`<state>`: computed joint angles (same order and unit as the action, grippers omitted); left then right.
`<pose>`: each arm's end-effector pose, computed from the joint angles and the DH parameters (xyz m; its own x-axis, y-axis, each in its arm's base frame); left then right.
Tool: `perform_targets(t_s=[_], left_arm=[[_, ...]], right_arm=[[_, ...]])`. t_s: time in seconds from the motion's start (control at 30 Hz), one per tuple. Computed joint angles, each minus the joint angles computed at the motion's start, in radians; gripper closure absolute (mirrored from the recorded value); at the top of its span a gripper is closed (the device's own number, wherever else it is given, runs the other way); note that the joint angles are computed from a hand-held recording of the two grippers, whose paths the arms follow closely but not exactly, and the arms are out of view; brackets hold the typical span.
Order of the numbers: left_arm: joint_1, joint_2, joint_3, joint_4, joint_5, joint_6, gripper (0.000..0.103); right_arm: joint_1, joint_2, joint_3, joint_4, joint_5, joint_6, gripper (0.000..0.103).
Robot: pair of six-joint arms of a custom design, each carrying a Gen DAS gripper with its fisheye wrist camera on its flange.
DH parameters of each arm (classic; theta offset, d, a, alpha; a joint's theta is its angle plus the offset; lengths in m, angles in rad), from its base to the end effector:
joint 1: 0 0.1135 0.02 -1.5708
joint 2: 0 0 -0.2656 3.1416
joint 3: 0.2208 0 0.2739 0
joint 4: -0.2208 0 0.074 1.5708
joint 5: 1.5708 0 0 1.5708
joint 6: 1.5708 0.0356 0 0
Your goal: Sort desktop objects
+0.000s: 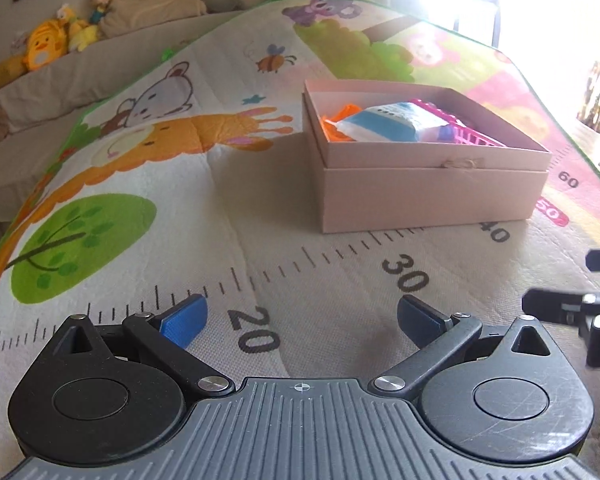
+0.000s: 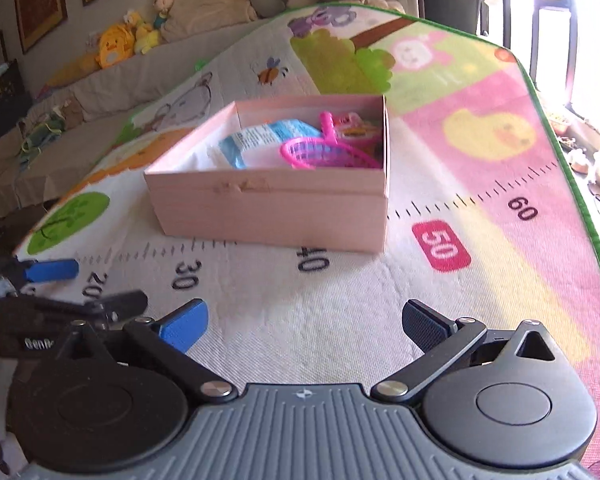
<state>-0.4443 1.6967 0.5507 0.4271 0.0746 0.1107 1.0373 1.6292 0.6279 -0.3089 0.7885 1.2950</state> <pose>0.2702 -0.1316 0.0861 -0.5380 0.3781 -0.7533 0.5420 0.8396 0.0344 0.1518 0.2073 0.0902 -0.6284 0.2698 -0.7296 0.3328 0.9410 0.0613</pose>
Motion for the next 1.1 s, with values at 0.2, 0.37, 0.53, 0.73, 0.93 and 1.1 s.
perform_targets(t_s=[0.2,0.37,0.53,0.73,0.93,1.1], left_arm=[[-0.051,0.067,0.031,0.067,-0.108,-0.053,0.0],[-0.031,0.082,0.04,0.07,-0.071,-0.08,0.0],[-0.029,0.082,0.038,0.071,-0.065,-0.085,0.0],[-0.028,0.084,0.044,0.068,-0.064,-0.085,0.0],[-0.033,0.085,0.042,0.07,-0.067,-0.088,0.0],[-0.031,0.085,0.042,0.07,-0.066,-0.086,0.0]], right_arm=[[-0.088,0.078,0.054,-0.002,-0.018,-0.068,0.0],[-0.152,0.092,0.038,0.091,-0.009,-0.133,0.0],[-0.123,0.126,0.037,0.1,0.053,-0.086,0.0],[-0.133,0.112,0.02,0.121,0.049,-0.101,0.0],[-0.131,0.117,0.029,0.111,0.05,-0.099,0.0],[-0.131,0.118,0.03,0.112,0.05,-0.099,0.0]])
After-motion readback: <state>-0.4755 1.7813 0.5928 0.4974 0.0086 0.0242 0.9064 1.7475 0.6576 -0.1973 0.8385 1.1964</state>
